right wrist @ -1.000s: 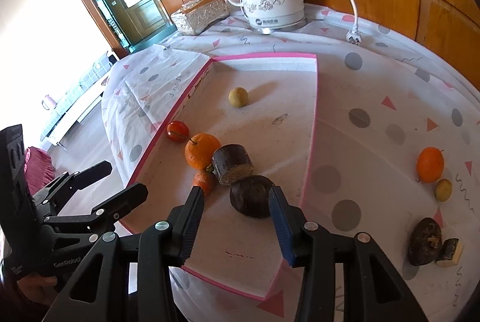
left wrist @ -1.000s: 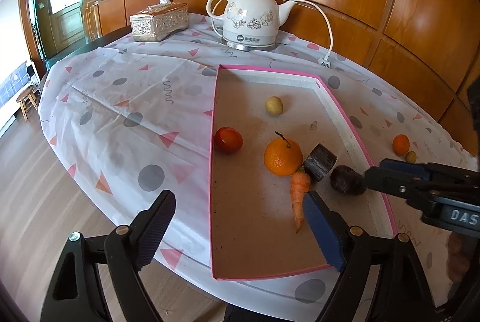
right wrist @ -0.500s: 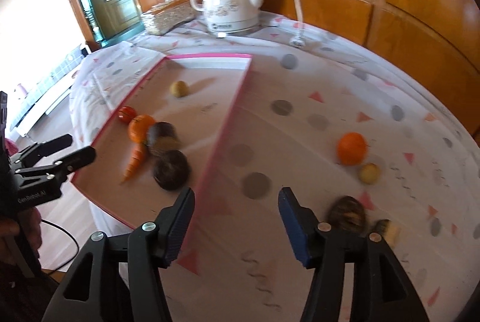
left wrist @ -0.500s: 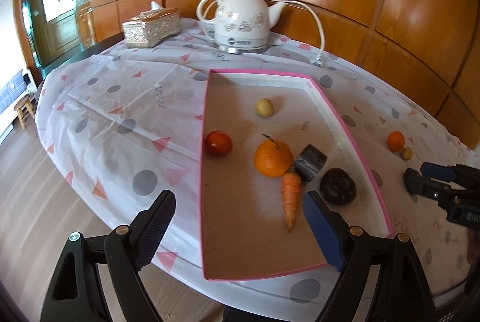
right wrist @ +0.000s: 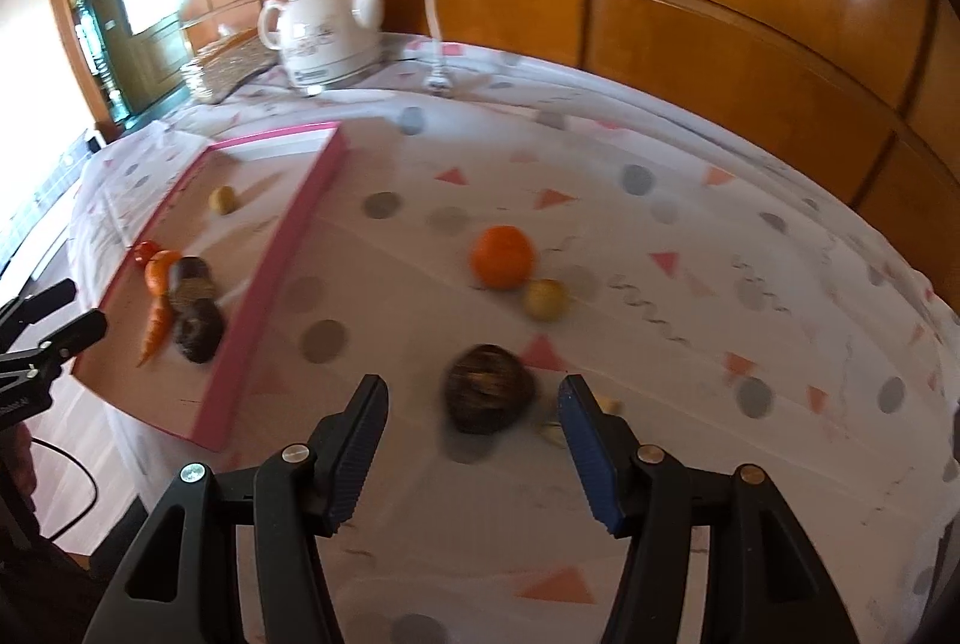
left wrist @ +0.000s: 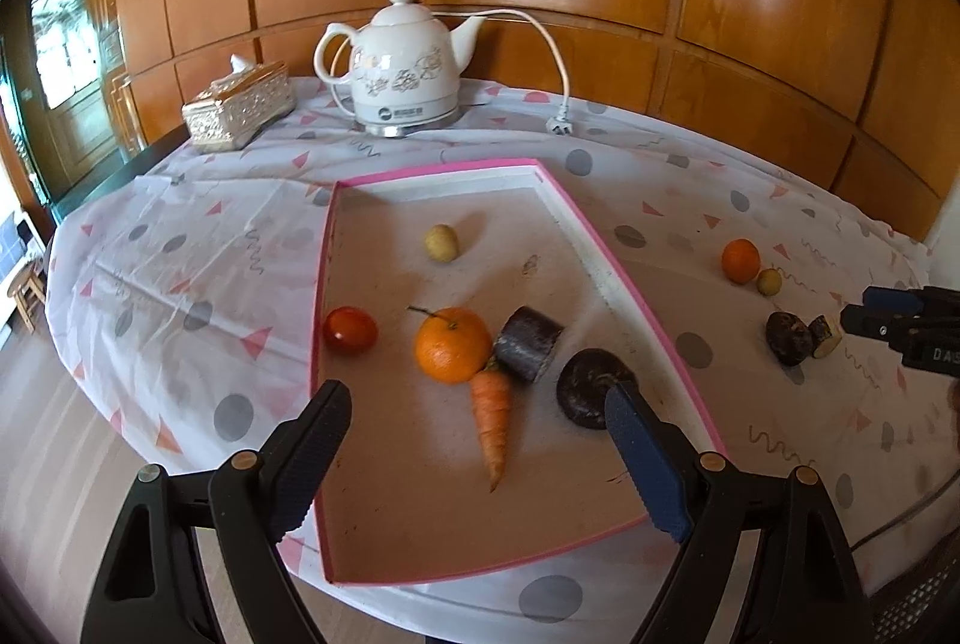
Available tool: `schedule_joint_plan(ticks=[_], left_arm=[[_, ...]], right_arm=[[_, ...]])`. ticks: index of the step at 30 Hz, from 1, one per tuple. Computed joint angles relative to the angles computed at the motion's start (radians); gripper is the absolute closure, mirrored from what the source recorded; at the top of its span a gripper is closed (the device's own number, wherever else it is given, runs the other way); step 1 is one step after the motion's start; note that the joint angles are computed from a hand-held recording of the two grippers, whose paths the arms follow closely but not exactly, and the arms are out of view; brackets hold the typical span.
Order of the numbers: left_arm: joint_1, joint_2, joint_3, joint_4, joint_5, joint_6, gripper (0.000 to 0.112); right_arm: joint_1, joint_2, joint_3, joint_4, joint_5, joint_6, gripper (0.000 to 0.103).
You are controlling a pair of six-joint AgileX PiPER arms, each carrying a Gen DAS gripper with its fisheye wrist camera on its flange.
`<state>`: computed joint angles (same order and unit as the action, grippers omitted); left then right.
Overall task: Organize fruits
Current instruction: 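Withdraw the open right tool from the tray, then move the left tool to the second dark round root and grasp it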
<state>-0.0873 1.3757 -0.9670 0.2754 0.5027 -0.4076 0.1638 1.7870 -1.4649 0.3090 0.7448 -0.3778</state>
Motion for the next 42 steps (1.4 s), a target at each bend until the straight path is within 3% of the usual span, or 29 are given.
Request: schedule_joint_plan(ticks=[26,42], left_arm=[[-0.229,0.174,-0.237,0.001,0.062,0.0,0.024],[-0.322,0.283,-0.341,0.029,0.101,0.004,0.024]], right_arm=[[-0.216,-0.032,0.012,-0.072,0.015,0.026,0.043],[-0.377,0.021,-0.05,-0.124,0.035,0.059,0.043]])
